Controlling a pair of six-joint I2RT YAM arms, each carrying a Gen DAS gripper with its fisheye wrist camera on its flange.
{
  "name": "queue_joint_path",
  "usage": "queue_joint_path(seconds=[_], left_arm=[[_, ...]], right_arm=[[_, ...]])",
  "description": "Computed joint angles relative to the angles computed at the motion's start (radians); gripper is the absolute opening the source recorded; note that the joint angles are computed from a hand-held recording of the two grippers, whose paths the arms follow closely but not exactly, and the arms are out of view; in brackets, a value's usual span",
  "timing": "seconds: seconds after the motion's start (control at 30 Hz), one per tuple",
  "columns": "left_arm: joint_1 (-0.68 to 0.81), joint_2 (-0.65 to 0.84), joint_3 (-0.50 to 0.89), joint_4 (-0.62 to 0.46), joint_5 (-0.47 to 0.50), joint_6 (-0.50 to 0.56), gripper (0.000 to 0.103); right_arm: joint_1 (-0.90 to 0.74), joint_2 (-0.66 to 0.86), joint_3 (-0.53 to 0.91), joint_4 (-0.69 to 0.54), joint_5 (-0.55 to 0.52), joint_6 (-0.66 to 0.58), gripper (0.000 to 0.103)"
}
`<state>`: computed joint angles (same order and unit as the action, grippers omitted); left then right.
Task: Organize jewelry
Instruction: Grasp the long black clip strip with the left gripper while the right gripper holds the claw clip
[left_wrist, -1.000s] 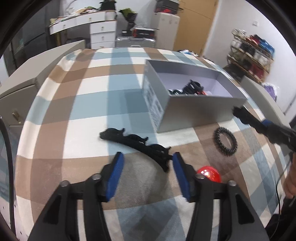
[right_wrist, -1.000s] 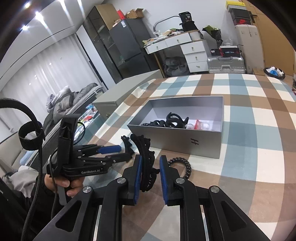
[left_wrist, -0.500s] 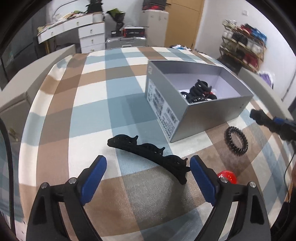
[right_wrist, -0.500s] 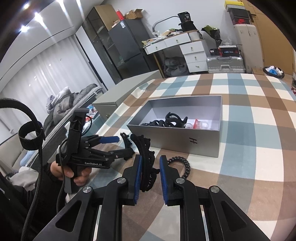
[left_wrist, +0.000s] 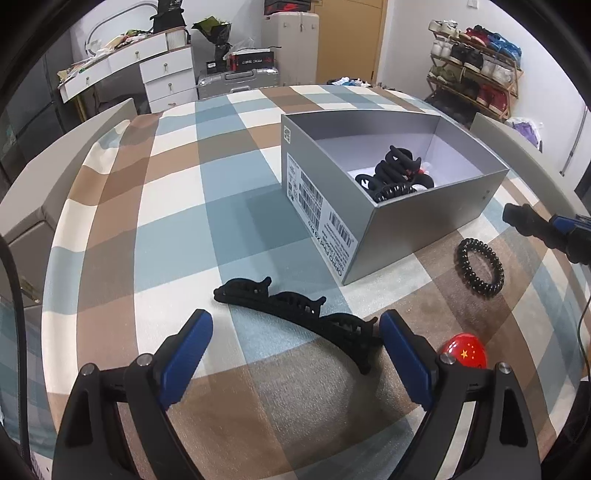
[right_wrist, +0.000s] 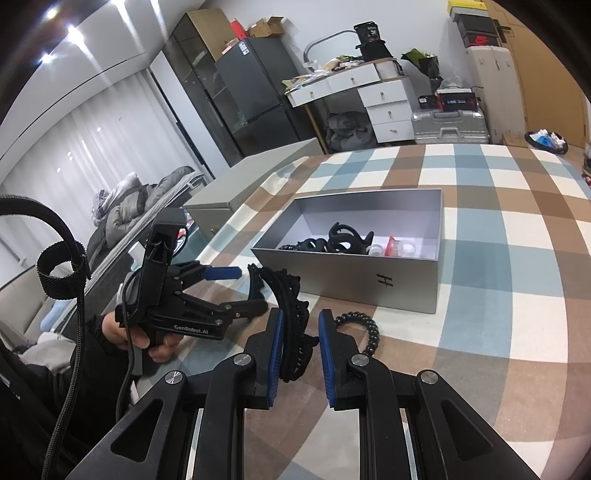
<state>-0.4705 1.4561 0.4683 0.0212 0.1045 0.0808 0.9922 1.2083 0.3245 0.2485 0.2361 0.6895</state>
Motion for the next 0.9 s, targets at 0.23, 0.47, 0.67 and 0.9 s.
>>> queue_joint_path(seconds=[0.23,0.47,0.67,0.9], left_arm=[[0.002,0.045,0.027,0.000,0.007,0.061,0.102],[0.007,0.051,0.042,-0.018,0.016,0.093,0.102],[0.010,0.029,0.017,0.002,0.035,0.114,0.091],[0.027,-0.017,-0.015,0.009,0.064,0.141,0.066]], right_arm=[[-0.009,-0.007,-0.010,0.008,-0.001,0.002,0.018],[-0.016,-0.021,-0.019,0.008,-0.002,0.002,0.018],[-0.022,-0.024,-0.024,0.012,-0.010,-0.002,0.018],[-0.025,-0.018,-0.020,0.010,-0.013,-0.004,0.018]])
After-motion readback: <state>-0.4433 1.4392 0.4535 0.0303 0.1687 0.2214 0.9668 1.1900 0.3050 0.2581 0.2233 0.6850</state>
